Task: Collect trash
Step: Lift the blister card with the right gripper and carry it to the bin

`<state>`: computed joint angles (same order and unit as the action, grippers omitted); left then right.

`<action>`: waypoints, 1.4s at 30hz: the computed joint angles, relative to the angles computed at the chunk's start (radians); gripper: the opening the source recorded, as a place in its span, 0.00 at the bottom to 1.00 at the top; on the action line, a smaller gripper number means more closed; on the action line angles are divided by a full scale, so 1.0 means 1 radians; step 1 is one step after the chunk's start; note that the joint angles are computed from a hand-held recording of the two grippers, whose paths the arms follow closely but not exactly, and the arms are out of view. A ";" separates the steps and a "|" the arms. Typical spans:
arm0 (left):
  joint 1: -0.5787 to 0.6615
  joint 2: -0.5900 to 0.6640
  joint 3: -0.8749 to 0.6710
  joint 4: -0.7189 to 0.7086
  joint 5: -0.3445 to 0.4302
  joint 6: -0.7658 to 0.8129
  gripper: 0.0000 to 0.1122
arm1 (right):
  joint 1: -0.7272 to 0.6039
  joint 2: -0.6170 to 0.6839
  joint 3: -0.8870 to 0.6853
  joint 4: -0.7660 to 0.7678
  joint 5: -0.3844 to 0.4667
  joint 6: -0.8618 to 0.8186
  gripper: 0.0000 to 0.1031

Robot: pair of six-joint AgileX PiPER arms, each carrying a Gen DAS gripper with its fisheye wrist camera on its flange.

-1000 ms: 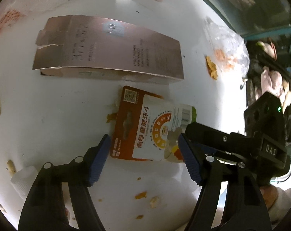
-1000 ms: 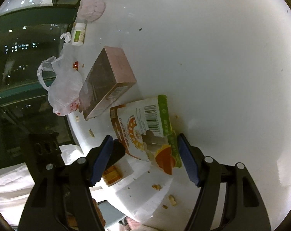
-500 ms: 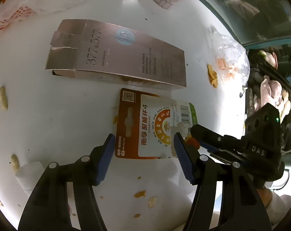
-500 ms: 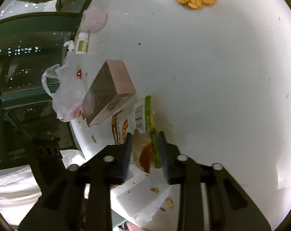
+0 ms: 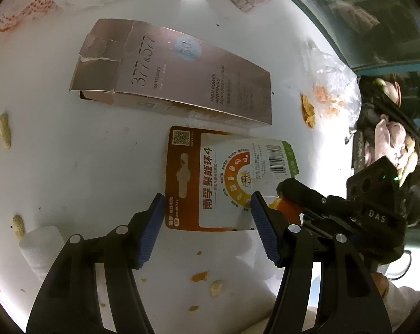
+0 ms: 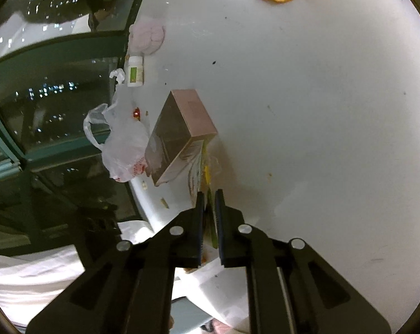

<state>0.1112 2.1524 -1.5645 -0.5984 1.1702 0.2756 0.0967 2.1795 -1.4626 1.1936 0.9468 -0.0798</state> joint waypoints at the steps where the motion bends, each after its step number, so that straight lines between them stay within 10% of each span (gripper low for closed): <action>1: 0.001 0.003 -0.002 -0.004 0.004 -0.001 0.53 | -0.004 0.005 0.005 0.018 0.002 -0.001 0.10; 12: -0.002 -0.036 0.015 -0.001 -0.005 -0.006 0.54 | 0.007 -0.020 -0.041 -0.050 0.012 0.019 0.09; 29: -0.132 -0.327 0.171 -0.027 -0.068 0.009 0.54 | -0.106 -0.366 0.306 0.114 -0.037 -0.193 0.09; 42: -0.423 -0.453 0.250 -0.017 -0.220 -0.211 0.54 | -0.414 -0.560 0.451 0.030 0.171 -0.310 0.09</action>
<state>-0.3114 1.6997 -1.3148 -0.6153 0.9505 0.0648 -0.3169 1.6198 -1.0114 1.2237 1.1182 -0.3902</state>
